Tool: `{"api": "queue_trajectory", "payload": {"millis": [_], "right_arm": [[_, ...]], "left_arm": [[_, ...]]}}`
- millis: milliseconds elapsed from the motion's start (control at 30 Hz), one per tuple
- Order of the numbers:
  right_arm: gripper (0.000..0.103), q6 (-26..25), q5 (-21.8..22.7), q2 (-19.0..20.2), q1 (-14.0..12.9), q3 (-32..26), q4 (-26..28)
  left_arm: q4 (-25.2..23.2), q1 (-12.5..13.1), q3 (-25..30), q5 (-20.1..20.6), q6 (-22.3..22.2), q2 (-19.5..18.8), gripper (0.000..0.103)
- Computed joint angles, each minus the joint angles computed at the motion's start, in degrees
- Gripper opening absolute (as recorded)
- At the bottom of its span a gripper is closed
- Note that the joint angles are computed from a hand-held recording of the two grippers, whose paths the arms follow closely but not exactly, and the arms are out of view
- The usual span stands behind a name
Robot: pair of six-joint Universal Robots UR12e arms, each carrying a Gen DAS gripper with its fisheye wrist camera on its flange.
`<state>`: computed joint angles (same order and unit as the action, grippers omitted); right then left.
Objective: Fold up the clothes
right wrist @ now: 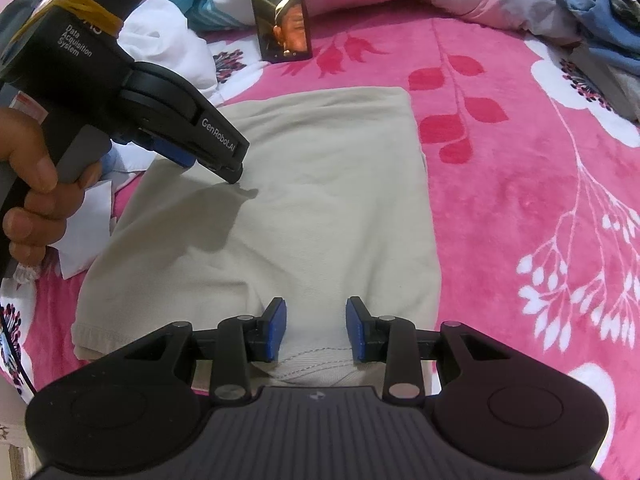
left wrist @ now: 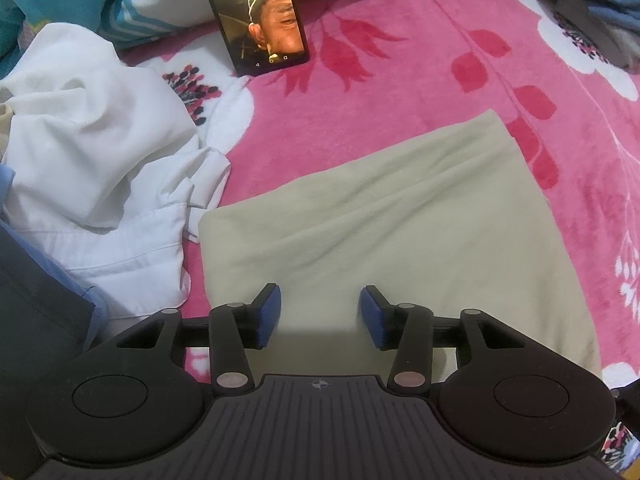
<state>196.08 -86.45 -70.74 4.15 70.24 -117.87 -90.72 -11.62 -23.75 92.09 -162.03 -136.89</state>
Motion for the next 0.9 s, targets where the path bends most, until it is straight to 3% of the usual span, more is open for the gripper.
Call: {"api": "queue_trajectory", "payload": {"millis": [900], "right_arm": [[0.044, 1.3, -4.7, -0.6, 1.3, 2.0, -3.8]], "left_arm": [[1.1, -0.1, -1.3, 0.4, 0.5, 0.6, 0.047]]}}
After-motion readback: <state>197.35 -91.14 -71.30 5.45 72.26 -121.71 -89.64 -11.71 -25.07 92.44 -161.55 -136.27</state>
